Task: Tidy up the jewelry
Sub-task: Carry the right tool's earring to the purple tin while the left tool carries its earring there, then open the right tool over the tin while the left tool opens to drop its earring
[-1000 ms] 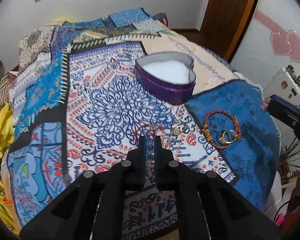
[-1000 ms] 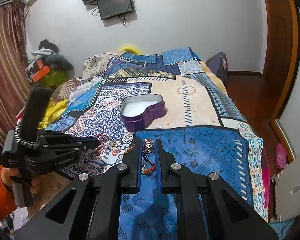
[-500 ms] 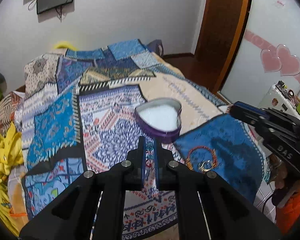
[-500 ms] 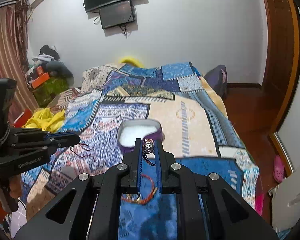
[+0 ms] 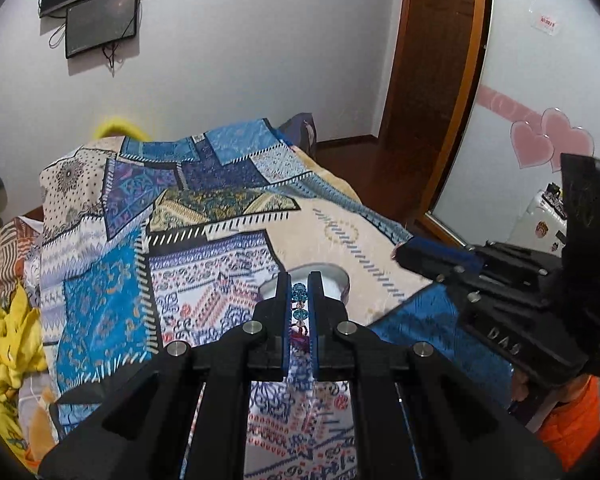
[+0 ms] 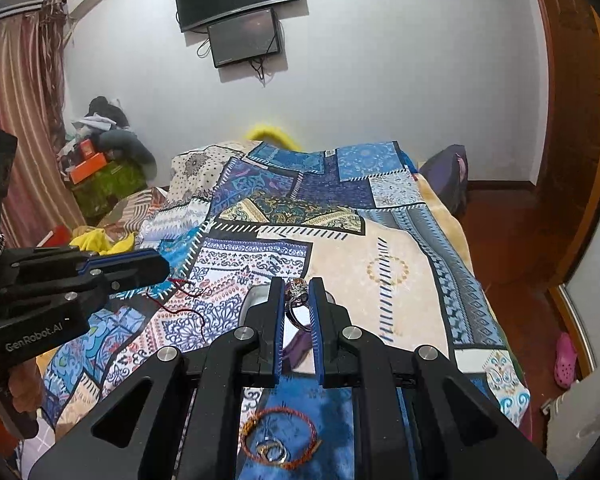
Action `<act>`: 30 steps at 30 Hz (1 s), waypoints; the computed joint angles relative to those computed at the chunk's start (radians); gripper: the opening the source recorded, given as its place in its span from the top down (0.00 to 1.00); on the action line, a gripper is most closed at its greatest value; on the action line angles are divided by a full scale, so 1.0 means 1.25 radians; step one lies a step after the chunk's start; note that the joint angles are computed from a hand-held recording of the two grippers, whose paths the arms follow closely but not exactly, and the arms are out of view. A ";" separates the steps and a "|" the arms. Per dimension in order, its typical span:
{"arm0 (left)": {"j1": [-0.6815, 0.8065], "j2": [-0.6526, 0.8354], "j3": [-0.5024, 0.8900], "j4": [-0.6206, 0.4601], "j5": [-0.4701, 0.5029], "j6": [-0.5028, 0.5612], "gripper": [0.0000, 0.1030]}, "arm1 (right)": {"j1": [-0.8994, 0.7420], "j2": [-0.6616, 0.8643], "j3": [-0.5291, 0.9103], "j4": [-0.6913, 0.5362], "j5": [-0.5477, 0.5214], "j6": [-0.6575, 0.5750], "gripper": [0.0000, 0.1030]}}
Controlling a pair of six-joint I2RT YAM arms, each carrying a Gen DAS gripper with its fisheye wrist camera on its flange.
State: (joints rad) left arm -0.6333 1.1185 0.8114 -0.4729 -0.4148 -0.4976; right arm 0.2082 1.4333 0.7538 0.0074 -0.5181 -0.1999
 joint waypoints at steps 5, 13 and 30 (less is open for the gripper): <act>0.028 0.033 0.015 0.036 0.020 0.030 0.94 | 0.011 0.034 0.028 0.004 0.003 -0.001 0.90; 0.067 0.102 0.016 0.098 0.056 0.054 0.94 | 0.032 0.132 0.101 -0.009 0.008 -0.008 0.90; 0.170 0.267 0.009 0.181 0.222 0.081 0.94 | 0.055 0.307 0.254 -0.149 0.013 -0.098 0.90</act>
